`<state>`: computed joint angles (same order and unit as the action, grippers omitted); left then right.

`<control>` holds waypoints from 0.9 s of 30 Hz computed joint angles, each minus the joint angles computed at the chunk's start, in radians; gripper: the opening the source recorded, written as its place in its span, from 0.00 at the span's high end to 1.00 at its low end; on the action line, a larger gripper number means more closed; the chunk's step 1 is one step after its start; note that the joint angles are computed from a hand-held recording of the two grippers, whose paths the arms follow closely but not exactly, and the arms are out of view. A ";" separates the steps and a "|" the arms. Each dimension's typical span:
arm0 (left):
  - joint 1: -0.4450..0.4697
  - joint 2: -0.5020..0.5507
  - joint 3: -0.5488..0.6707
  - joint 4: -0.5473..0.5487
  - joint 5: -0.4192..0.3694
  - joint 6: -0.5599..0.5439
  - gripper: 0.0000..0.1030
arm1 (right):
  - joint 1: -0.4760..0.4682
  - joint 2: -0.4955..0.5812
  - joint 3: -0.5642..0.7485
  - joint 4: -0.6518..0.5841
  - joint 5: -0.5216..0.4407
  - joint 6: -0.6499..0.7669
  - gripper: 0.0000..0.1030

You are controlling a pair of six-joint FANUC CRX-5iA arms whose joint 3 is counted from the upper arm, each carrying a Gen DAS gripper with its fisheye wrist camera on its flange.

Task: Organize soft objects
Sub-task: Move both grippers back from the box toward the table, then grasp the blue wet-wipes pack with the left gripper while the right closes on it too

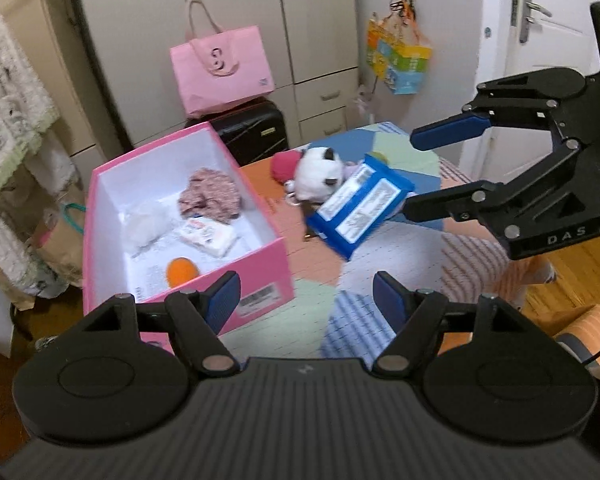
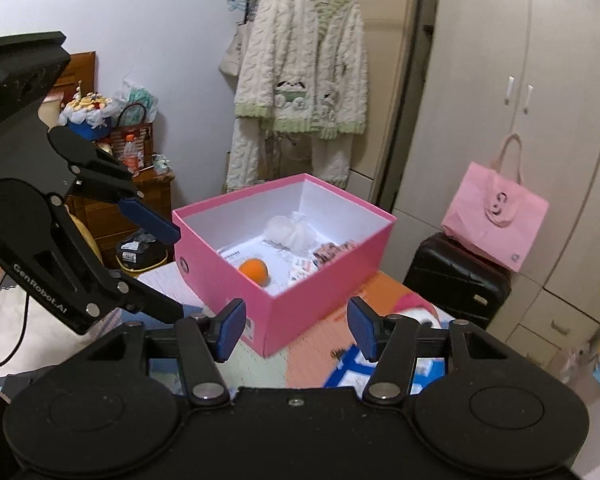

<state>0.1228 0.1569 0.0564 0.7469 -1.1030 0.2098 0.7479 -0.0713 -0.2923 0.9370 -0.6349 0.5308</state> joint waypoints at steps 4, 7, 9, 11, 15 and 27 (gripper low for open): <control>-0.020 0.010 -0.009 0.005 -0.027 0.013 0.30 | -0.011 -0.049 -0.084 0.078 0.012 -0.117 0.39; -0.042 0.010 -0.021 -0.012 -0.023 0.008 0.31 | -0.018 -0.059 -0.109 0.074 0.008 -0.140 0.39; -0.056 0.014 -0.026 -0.018 -0.012 0.010 0.32 | -0.024 -0.062 -0.122 0.070 0.002 -0.152 0.38; -0.068 0.025 -0.023 -0.020 -0.016 0.020 0.32 | -0.036 -0.064 -0.133 0.060 0.003 -0.167 0.38; -0.090 0.046 -0.036 0.014 0.009 0.041 0.33 | -0.090 -0.074 -0.171 0.054 0.094 -0.178 0.38; -0.170 0.122 -0.139 0.192 0.194 0.185 0.48 | -0.209 -0.017 -0.196 0.079 0.228 -0.254 0.44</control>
